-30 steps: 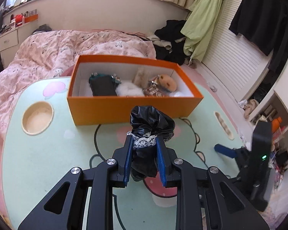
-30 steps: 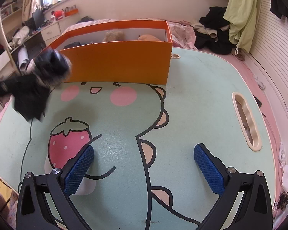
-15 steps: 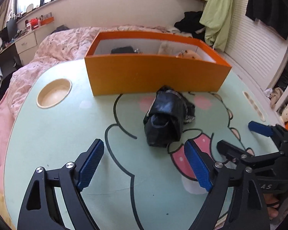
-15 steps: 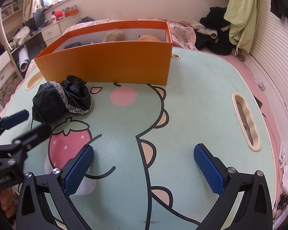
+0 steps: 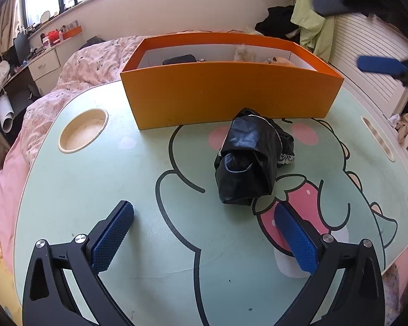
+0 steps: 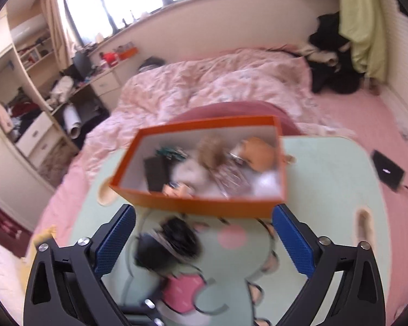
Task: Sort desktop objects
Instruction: 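Grasp the brown fur ball in the orange box with the right gripper, then carry the brown fur ball out and release it on the mat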
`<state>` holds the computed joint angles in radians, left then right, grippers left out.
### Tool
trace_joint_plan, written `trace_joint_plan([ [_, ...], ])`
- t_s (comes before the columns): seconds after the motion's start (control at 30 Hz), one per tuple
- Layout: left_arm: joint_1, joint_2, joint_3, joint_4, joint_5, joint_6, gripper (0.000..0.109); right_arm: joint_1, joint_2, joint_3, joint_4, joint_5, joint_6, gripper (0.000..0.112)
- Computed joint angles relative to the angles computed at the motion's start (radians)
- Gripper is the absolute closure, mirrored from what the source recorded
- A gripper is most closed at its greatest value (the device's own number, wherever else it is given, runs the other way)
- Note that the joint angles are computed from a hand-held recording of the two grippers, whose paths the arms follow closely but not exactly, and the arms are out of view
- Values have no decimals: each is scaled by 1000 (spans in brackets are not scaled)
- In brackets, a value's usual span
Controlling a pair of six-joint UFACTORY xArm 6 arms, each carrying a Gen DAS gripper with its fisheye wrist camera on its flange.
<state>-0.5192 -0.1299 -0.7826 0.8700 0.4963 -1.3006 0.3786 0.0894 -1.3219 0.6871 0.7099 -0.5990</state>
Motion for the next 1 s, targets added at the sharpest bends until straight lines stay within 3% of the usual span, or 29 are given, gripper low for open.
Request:
trace_joint_plan([
  [0.13, 2, -2, -1, -3, -1, 5, 6, 51, 215, -296, -172, 121, 204, 35],
  [0.3, 1, 3, -9, -12, -1, 14, 6, 84, 474, -612, -368, 229, 415, 42],
  [0.37, 2, 3, -10, -15, -3, 18, 6, 79, 560, -724, -367, 303, 443, 71],
  [0.43, 3, 1, -8, -17, -6, 21, 6, 75, 635, -832, -369, 385, 457, 89],
  [0.47, 4, 0, -7, -19, -9, 23, 6, 75, 647, -848, -375, 399, 465, 89],
  [0.6, 11, 0, -6, -17, -18, 26, 6, 71, 480, -619, -328, 250, 404, 90],
  [0.73, 11, 0, -6, -17, -18, 25, 6, 56, 208, -298, -149, 81, 201, 90],
  [0.87, 13, -3, -3, -18, -20, 27, 6, 24, -21, -34, -47, 25, 33, 90],
  [1.0, 15, -5, -1, -18, -22, 30, 6, -20, -128, 125, 65, 55, -83, 90],
])
